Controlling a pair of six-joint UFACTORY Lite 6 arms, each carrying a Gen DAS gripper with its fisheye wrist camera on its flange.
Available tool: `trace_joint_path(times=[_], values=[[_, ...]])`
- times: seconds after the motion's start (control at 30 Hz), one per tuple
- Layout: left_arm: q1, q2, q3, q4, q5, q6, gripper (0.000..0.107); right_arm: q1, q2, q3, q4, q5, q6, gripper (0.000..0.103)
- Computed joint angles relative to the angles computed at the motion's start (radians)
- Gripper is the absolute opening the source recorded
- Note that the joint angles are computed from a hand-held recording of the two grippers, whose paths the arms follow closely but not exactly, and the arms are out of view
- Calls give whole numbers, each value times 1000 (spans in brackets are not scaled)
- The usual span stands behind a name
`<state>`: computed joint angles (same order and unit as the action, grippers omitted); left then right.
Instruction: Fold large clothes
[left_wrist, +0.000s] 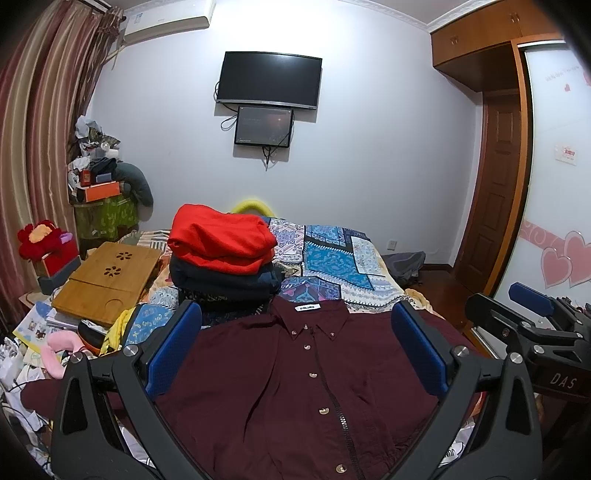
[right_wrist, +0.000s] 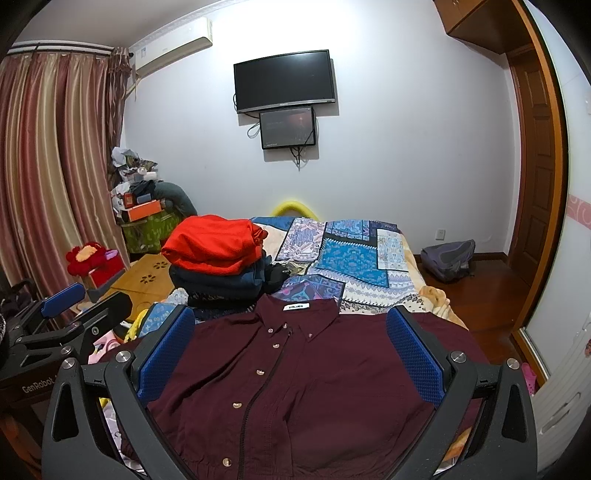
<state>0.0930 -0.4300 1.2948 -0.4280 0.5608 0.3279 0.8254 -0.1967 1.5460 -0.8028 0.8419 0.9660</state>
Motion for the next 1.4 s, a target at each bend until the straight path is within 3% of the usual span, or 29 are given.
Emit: trace_joint_path(times=[0.3,0.43,0.87,1.13,1.4], values=[[69,54,22,-85,9,80,103,-37,43,29,48,-16,-45,103],[178,116,57,-174,9,165,103,-68,76,53,90,-29,-85,103],[606,552,267,-157,14,113,103,-168,288,206,265,-46,-258,103],[839,956,504,-103,141,-18,103,-215,444,343,363,11,-331,103],[1002,1367,787,-245,377,-68,93,-261,574,462,513,60,-396,103]])
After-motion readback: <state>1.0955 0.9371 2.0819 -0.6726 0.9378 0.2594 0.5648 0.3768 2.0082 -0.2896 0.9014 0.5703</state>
